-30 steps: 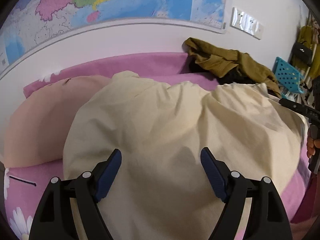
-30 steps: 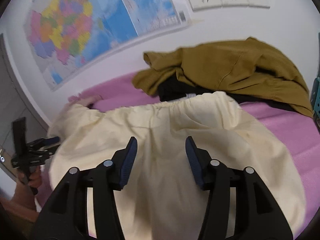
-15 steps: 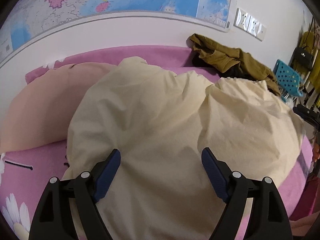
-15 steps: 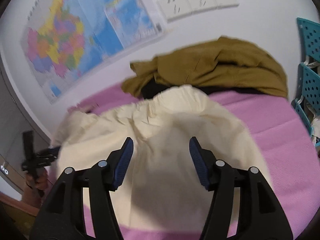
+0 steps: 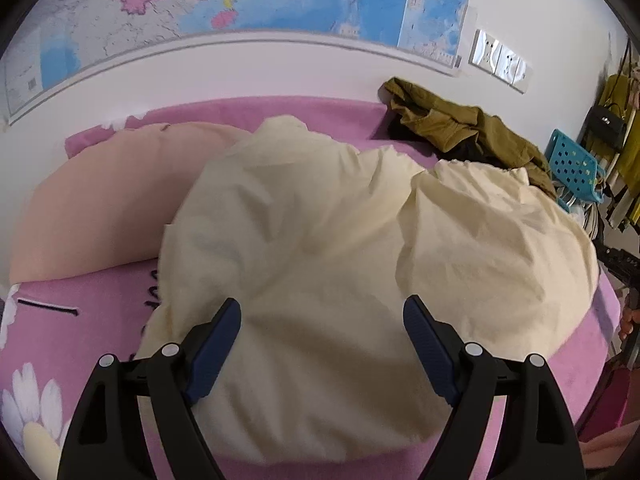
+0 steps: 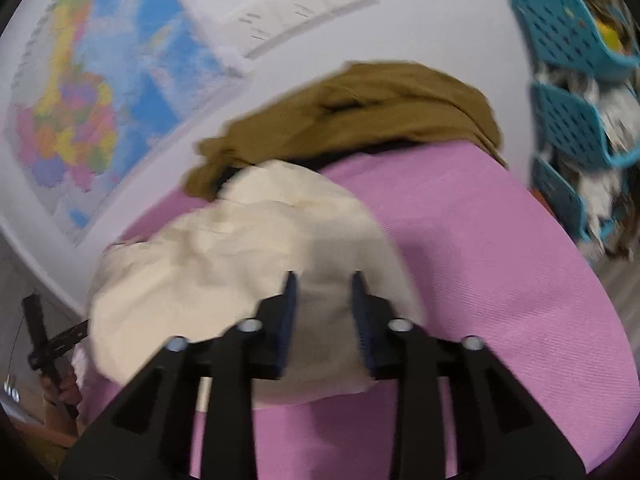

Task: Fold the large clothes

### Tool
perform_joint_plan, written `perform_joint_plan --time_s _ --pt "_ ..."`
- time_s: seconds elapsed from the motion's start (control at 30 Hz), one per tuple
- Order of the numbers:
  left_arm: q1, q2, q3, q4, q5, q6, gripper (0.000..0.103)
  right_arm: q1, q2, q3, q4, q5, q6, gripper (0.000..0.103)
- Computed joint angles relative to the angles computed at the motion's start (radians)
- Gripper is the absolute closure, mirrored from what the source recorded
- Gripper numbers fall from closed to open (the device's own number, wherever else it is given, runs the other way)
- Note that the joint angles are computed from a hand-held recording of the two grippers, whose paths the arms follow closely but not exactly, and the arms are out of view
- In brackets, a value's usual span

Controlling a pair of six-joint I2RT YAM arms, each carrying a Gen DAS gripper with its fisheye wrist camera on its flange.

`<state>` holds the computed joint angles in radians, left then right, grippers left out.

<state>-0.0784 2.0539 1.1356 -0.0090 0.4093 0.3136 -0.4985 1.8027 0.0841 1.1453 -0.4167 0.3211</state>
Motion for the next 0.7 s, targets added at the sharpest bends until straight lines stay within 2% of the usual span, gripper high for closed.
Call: perform_joint_plan --time_s 0.07,0.13,0.2,0.27,0.33,0.47,0.53,0.63,0.7 --pt "0.022 -0.043 -0.045 0.02 0.014 0.007 0.023 0.077 -0.115 -0.038 -0.029 0.027 -0.017 0.063" --pt "0.035 -0.075 -0.081 0.034 0.011 0.011 0.022 0.205 -0.248 -0.05 -0.117 0.089 -0.03 0.055" --pt "0.039 -0.097 -0.11 0.05 0.0 0.019 0.022 0.357 -0.301 -0.022 -0.174 0.143 -0.041 0.053" --pt "0.038 -0.102 -0.13 0.068 -0.015 0.03 0.022 0.467 -0.266 0.028 -0.189 0.18 -0.05 0.053" --pt "0.04 -0.079 -0.126 0.07 -0.02 0.034 0.021 0.543 -0.168 0.102 -0.203 0.203 -0.06 0.054" --pt "0.055 -0.012 -0.089 0.055 -0.006 0.023 0.019 0.617 -0.031 0.245 -0.333 0.27 -0.043 0.052" --pt "0.077 -0.038 -0.116 0.062 0.029 0.027 0.019 0.642 -0.044 0.249 -0.348 0.294 -0.038 0.052" --pt "0.118 -0.079 -0.153 0.067 0.075 0.042 0.019 0.684 -0.153 0.197 -0.324 0.293 -0.047 0.052" --pt "0.157 -0.097 -0.162 0.047 0.128 0.056 0.019 0.736 -0.205 0.199 -0.353 0.316 -0.067 0.048"
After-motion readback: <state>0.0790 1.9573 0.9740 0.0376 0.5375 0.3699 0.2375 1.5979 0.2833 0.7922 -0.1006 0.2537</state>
